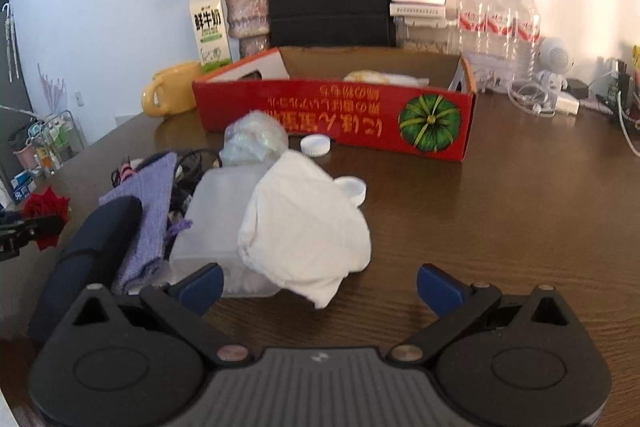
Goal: Organize objects
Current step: 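Grasp the white tissue with the right gripper while the left gripper holds the rose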
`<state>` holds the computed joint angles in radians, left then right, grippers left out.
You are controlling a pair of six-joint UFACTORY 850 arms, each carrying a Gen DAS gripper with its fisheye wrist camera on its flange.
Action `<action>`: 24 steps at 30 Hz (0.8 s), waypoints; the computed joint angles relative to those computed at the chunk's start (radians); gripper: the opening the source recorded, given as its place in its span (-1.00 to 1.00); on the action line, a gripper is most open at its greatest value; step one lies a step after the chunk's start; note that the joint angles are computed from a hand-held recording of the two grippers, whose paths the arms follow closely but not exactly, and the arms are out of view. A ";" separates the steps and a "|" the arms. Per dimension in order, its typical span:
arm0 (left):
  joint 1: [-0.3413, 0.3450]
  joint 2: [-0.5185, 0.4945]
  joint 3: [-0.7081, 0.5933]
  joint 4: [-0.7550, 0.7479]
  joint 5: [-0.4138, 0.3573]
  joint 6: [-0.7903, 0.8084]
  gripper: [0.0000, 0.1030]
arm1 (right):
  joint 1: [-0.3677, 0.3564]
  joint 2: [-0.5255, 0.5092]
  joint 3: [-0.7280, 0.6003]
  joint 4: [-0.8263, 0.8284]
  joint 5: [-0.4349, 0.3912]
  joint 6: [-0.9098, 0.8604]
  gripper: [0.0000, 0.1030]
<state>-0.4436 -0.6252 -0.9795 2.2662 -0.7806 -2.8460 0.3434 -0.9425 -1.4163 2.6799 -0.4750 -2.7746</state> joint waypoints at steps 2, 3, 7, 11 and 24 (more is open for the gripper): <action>0.002 0.001 0.001 0.004 -0.002 -0.004 -0.20 | -0.002 0.005 0.006 0.015 -0.018 -0.012 1.00; 0.001 0.001 0.001 0.004 -0.003 -0.007 -0.20 | -0.004 0.005 0.003 0.011 -0.024 -0.002 1.00; 0.000 0.004 0.002 0.000 -0.006 -0.003 -0.20 | -0.013 -0.006 -0.023 -0.049 -0.030 0.092 1.00; 0.000 0.004 0.002 0.000 -0.005 -0.002 -0.20 | -0.024 -0.018 -0.046 -0.106 -0.065 0.200 0.92; -0.003 0.006 0.002 -0.001 -0.005 0.003 -0.20 | -0.064 -0.080 -0.147 -0.378 -0.103 0.593 0.02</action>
